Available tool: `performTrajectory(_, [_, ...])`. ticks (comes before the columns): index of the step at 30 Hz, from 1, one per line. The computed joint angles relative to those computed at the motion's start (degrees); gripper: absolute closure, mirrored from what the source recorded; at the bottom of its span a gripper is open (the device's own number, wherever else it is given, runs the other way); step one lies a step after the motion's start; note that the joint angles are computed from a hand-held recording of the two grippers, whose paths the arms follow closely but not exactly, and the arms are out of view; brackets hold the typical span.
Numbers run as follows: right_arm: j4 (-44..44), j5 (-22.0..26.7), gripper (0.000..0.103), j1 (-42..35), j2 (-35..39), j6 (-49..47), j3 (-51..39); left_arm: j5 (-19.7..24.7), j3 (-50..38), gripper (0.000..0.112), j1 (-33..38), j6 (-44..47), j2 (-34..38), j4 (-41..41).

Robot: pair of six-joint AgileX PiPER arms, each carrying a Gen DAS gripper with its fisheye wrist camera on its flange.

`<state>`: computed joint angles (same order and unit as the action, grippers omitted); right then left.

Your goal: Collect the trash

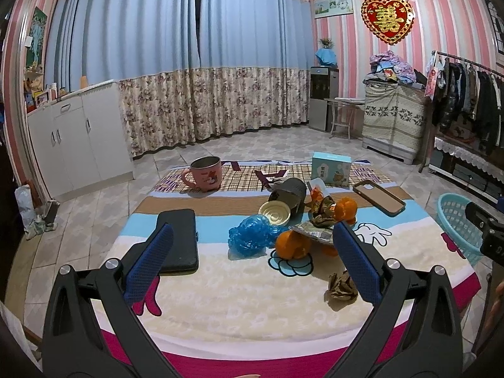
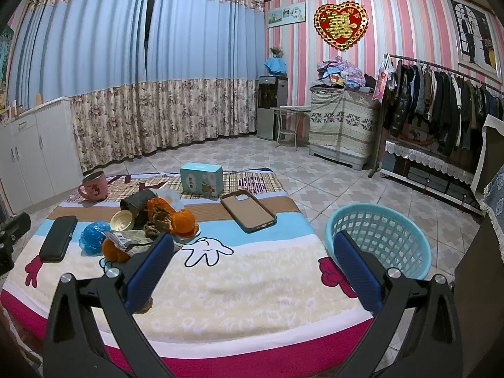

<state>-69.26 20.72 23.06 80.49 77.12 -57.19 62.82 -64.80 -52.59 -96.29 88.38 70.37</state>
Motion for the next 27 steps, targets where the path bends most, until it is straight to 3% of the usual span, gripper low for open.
performTrajectory(27, [-0.5, 0.1, 0.004, -0.1, 6.9, -1.3, -5.6, -2.2, 2.3, 0.015, 3.6, -0.9, -1.1, 0.1])
